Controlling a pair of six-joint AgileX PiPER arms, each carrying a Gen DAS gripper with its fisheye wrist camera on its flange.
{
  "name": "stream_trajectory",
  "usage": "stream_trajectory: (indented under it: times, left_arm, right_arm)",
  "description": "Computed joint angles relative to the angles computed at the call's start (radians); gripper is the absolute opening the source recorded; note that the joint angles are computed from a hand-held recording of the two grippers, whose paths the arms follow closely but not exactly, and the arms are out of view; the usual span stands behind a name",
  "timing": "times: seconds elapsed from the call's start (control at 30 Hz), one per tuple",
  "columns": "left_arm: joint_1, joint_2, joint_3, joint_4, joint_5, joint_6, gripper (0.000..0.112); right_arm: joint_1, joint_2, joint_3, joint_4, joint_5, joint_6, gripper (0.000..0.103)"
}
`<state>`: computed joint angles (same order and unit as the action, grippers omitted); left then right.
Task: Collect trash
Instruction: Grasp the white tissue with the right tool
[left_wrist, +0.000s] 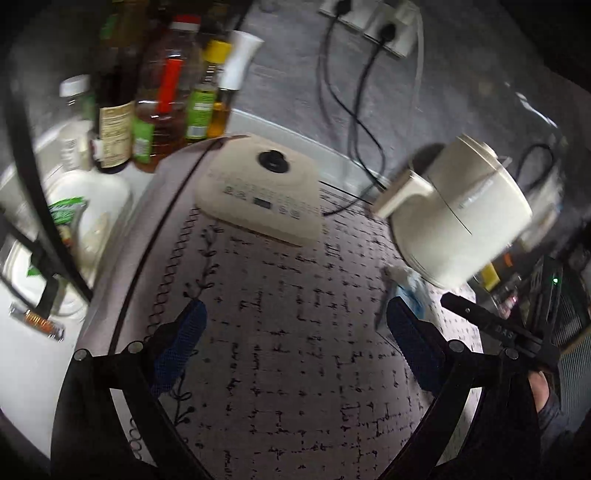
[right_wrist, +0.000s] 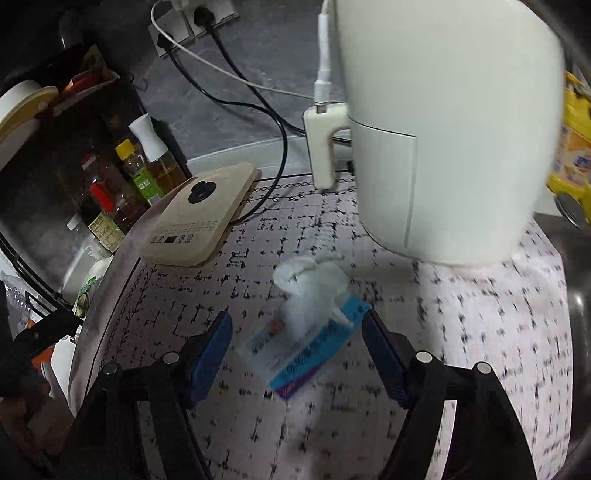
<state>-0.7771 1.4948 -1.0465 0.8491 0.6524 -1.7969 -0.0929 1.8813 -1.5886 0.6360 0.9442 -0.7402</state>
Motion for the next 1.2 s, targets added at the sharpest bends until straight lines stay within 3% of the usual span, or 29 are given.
stream_trajectory:
  times: [0.3,0.37,0.4,0.43,0.5,0.77,0.9,1.07,1.2]
  left_arm:
    - [-0.050,0.002,0.013,0.032,0.133,-0.153,0.097]
    - [-0.049,0.011,0.010,0.029,0.131,-0.161,0.097]
    - [-0.045,0.019,0.004,0.025,0.126,-0.157,0.097]
    - [-0.041,0.028,-0.005,0.020,0.122,-0.146,0.097]
    - [-0.027,0.053,-0.035,0.006,0.104,-0.107,0.097]
    - [0.044,0.219,-0.223,-0.106,-0.050,0.154,0.097]
    - [0.066,0.331,-0.348,-0.254,-0.126,0.365,0.097]
    - [0.070,0.468,-0.524,-0.457,-0.141,0.644,0.097]
    - [0.054,0.564,-0.670,-0.535,-0.076,0.785,0.097]
  right_arm:
    - [0.050,0.179,-0.201,-0.056,0.031,0.019,0.068]
    - [0.053,0.203,-0.224,-0.062,0.043,0.003,0.048]
    - [0.054,0.221,-0.247,-0.070,0.063,0.002,0.023]
    - [0.057,0.234,-0.265,-0.083,0.078,0.010,0.013]
    - [0.047,0.226,-0.252,-0.070,0.073,-0.008,0.009]
    - [-0.076,0.119,-0.123,-0.021,0.065,-0.066,0.007]
    - [-0.161,0.056,-0.048,-0.016,0.068,-0.070,0.007]
    - [-0.272,-0.017,0.049,-0.004,0.053,-0.064,0.007]
    - [-0.347,-0.077,0.114,-0.007,0.029,-0.056,0.007]
